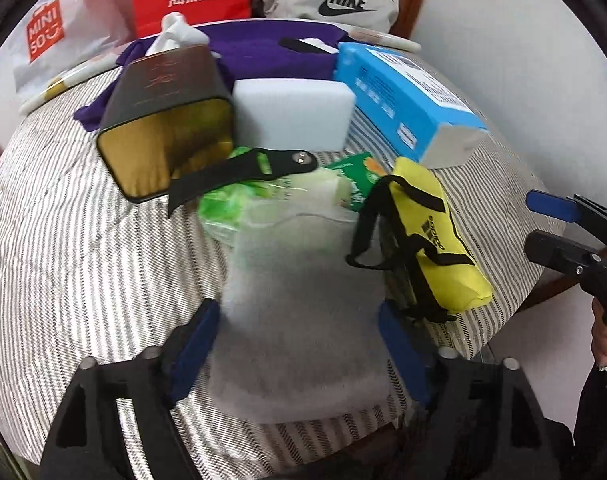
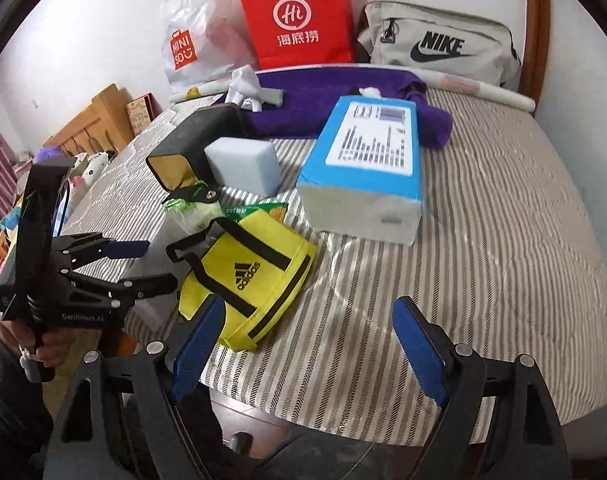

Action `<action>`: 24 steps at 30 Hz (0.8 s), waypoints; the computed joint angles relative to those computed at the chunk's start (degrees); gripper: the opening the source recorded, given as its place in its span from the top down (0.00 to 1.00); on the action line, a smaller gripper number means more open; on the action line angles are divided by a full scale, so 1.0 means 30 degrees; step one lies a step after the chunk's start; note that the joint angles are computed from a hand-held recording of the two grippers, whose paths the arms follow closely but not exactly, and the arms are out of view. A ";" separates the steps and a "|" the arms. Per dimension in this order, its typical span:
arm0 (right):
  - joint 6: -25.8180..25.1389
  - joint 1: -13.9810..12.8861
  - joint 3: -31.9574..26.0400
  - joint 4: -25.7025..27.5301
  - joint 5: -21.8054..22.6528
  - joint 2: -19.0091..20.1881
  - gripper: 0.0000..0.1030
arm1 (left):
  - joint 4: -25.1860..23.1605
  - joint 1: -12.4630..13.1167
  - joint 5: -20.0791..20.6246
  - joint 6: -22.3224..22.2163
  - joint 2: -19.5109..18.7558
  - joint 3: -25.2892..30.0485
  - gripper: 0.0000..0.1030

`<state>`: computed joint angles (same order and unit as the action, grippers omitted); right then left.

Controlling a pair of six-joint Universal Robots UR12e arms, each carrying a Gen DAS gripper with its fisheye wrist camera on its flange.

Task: Organize soft objects
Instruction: 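Grasp the white mesh bag with the left tool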

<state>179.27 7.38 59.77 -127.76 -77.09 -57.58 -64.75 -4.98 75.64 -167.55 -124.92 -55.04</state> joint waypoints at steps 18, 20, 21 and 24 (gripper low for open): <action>0.0129 0.0104 -0.0509 0.0525 0.0751 0.0484 0.17 | 0.3765 -0.0124 0.3022 -0.1622 0.1031 -0.2296 0.80; 0.0009 0.0172 -0.0800 0.0780 0.0857 0.0666 0.17 | 0.3859 0.0081 0.2912 -0.1817 0.1192 -0.2528 0.81; 0.0051 0.0208 -0.1013 0.0992 0.0925 0.0798 0.17 | 0.3959 0.0133 0.3117 -0.1953 0.1256 -0.2649 0.82; 0.0586 0.0285 -0.1531 0.1519 0.1036 0.1145 0.17 | 0.4042 0.0279 0.2996 -0.2317 0.1115 -0.2554 0.82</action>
